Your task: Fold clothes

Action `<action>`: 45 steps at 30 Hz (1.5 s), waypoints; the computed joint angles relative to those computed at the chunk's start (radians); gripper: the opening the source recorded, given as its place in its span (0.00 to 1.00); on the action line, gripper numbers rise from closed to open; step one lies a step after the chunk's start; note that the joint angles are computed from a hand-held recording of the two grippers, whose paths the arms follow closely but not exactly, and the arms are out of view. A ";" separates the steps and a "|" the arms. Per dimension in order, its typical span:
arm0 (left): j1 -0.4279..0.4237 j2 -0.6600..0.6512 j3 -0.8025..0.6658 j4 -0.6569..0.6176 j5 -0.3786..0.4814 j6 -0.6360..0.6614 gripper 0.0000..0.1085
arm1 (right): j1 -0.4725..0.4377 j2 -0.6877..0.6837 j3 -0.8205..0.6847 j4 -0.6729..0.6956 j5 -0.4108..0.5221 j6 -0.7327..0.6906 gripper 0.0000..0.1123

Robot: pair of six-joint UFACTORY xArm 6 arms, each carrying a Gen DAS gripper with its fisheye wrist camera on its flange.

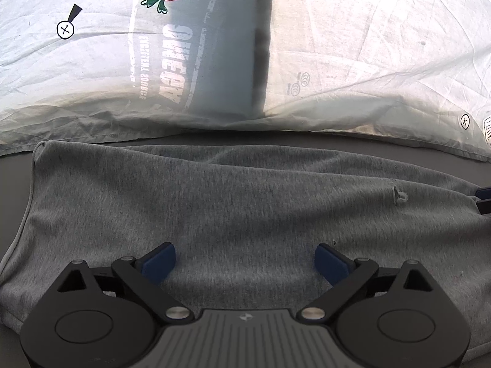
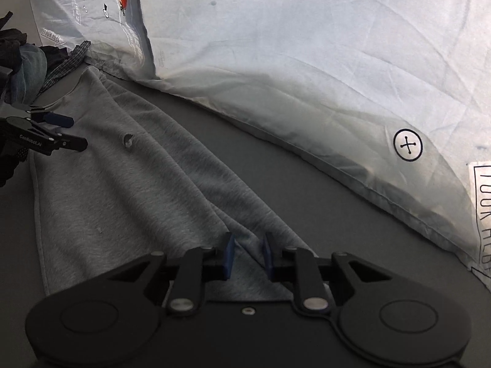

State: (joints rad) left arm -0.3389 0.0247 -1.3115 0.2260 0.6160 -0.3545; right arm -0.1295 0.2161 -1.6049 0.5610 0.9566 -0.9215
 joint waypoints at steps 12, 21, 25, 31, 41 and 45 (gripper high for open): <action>0.013 -0.010 0.006 -0.034 -0.007 -0.033 0.90 | 0.036 -0.034 0.167 -0.275 -0.458 0.535 0.00; 0.086 -0.234 0.127 0.247 0.058 -0.494 0.89 | 0.090 -0.361 0.583 -0.577 -0.659 0.857 0.49; 0.127 -0.325 0.174 0.298 0.180 -0.552 0.89 | 0.122 -0.497 0.721 -0.676 -0.607 1.071 0.66; 0.220 -0.353 0.230 0.267 0.164 -0.564 0.89 | 0.185 -0.698 0.865 -0.923 -0.459 1.420 0.73; 0.271 -0.253 0.217 0.285 0.036 -0.611 0.76 | 0.118 -1.018 1.087 -1.213 -0.192 1.773 0.83; 0.259 -0.239 0.215 0.389 0.038 -0.662 0.59 | -0.048 -1.045 1.118 -1.219 -0.216 1.855 0.86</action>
State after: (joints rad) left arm -0.0795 -0.2142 -1.0970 0.6155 0.6542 -1.0164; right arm -0.1773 -0.8287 -0.4868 -0.6584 0.7401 0.9331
